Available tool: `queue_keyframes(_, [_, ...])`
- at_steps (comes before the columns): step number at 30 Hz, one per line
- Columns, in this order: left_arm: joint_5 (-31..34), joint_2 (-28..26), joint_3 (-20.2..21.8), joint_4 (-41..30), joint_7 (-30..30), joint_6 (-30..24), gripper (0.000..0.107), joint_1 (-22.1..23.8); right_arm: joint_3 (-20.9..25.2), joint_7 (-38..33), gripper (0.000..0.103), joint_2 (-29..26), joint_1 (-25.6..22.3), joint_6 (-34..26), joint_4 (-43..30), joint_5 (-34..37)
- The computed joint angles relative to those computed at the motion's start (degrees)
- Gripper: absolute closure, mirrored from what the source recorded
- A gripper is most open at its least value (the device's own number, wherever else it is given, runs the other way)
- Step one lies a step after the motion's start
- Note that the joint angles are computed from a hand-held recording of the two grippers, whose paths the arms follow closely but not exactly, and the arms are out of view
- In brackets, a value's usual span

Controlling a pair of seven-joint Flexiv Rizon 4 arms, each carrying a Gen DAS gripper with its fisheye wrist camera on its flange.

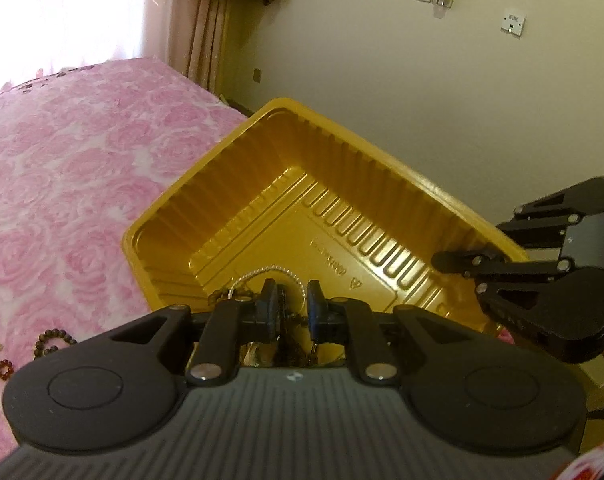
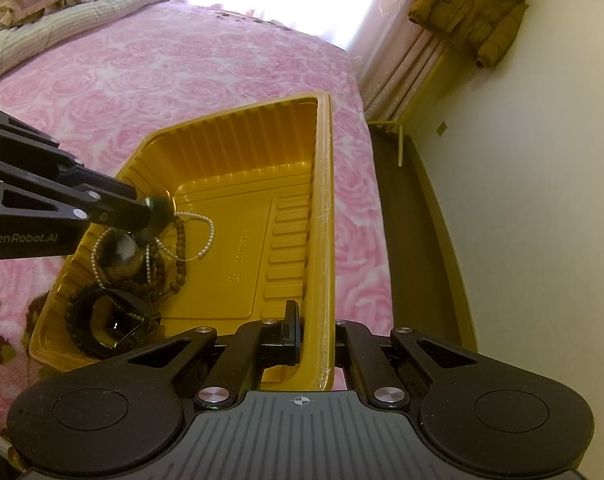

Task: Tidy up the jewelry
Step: 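Grasp the black watch strap with the left gripper and drop it into the tray, then grasp the red bead bracelet with the left gripper and drop it into the tray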

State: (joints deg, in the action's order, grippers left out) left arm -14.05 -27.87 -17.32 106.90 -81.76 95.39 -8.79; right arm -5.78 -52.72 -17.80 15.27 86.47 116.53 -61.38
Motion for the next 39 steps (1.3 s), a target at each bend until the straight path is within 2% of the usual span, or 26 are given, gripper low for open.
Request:
queue_keyframes(1, [0.0, 0.1, -0.6, 0.3, 0.0, 0.5, 0.089, 0.5, -0.5, 0.6, 0.1, 0.1, 0.3, 0.1, 0.0, -0.8])
queue_keyframes(5, [0.0, 1.6, 1.3, 1.9, -1.6, 2.3, 0.086, 0.2, -0.3, 0.8, 0.1, 0.0, 0.1, 0.1, 0.0, -0.8])
queue_keyframes(8, [0.0, 3.4, 5.1, 4.2, -4.2, 4.2, 0.083, -1.3, 0.0, 0.4, 0.1, 0.0, -0.2, 0.0, 0.0, -0.3])
queue_keyframes(11, [-0.4, 4.9, 13.0, 6.4, -7.4, 4.8, 0.082, -5.9, 0.0, 0.3, 0.1, 0.0, -0.1, 0.1, 0.0, -0.3])
queue_keyframes(18, [-1.9, 5.2, 39.1, 10.1, -14.7, 4.0, 0.08, -24.6, -0.2, 0.5, 0.1, 0.1, -0.1, 0.2, 0.1, -0.6])
queue_keyframes(21, [-1.9, 5.2, 44.7, 11.7, -17.1, 3.4, 0.08, -28.1, 0.0, 0.3, 0.1, 0.0, -0.1, 0.0, 0.0, -0.2])
queue_keyframes(24, [-1.6, 4.3, 52.0, 12.9, -19.7, 2.7, 0.079, -33.6, 0.0, 0.2, 0.1, 0.1, -0.1, 0.0, 0.1, -0.2])
queue_keyframes(26, [-1.2, 4.8, 53.5, 14.4, -20.9, 2.9, 0.079, -34.3, 0.0, 0.2, 0.1, 0.0, -0.1, 0.0, 0.0, -0.2])
queue_keyframes(31, [-1.5, 3.8, 60.2, 16.7, -23.9, 2.1, 0.074, -39.9, -0.2, 0.4, 0.1, 0.1, -0.1, 0.2, 0.1, -0.5])
queue_keyframes(36, [-2.0, 2.7, 62.3, 18.3, -25.6, 2.0, 0.07, -42.1, -0.5, 1.1, 0.1, 0.2, -0.2, 0.6, 0.3, -1.7])
queue_keyframes(39, [-2.5, 1.4, 62.3, 18.2, -25.9, 2.3, 0.069, -42.0, -0.3, 0.8, 0.1, 0.2, -0.5, 0.5, 0.3, -1.5])
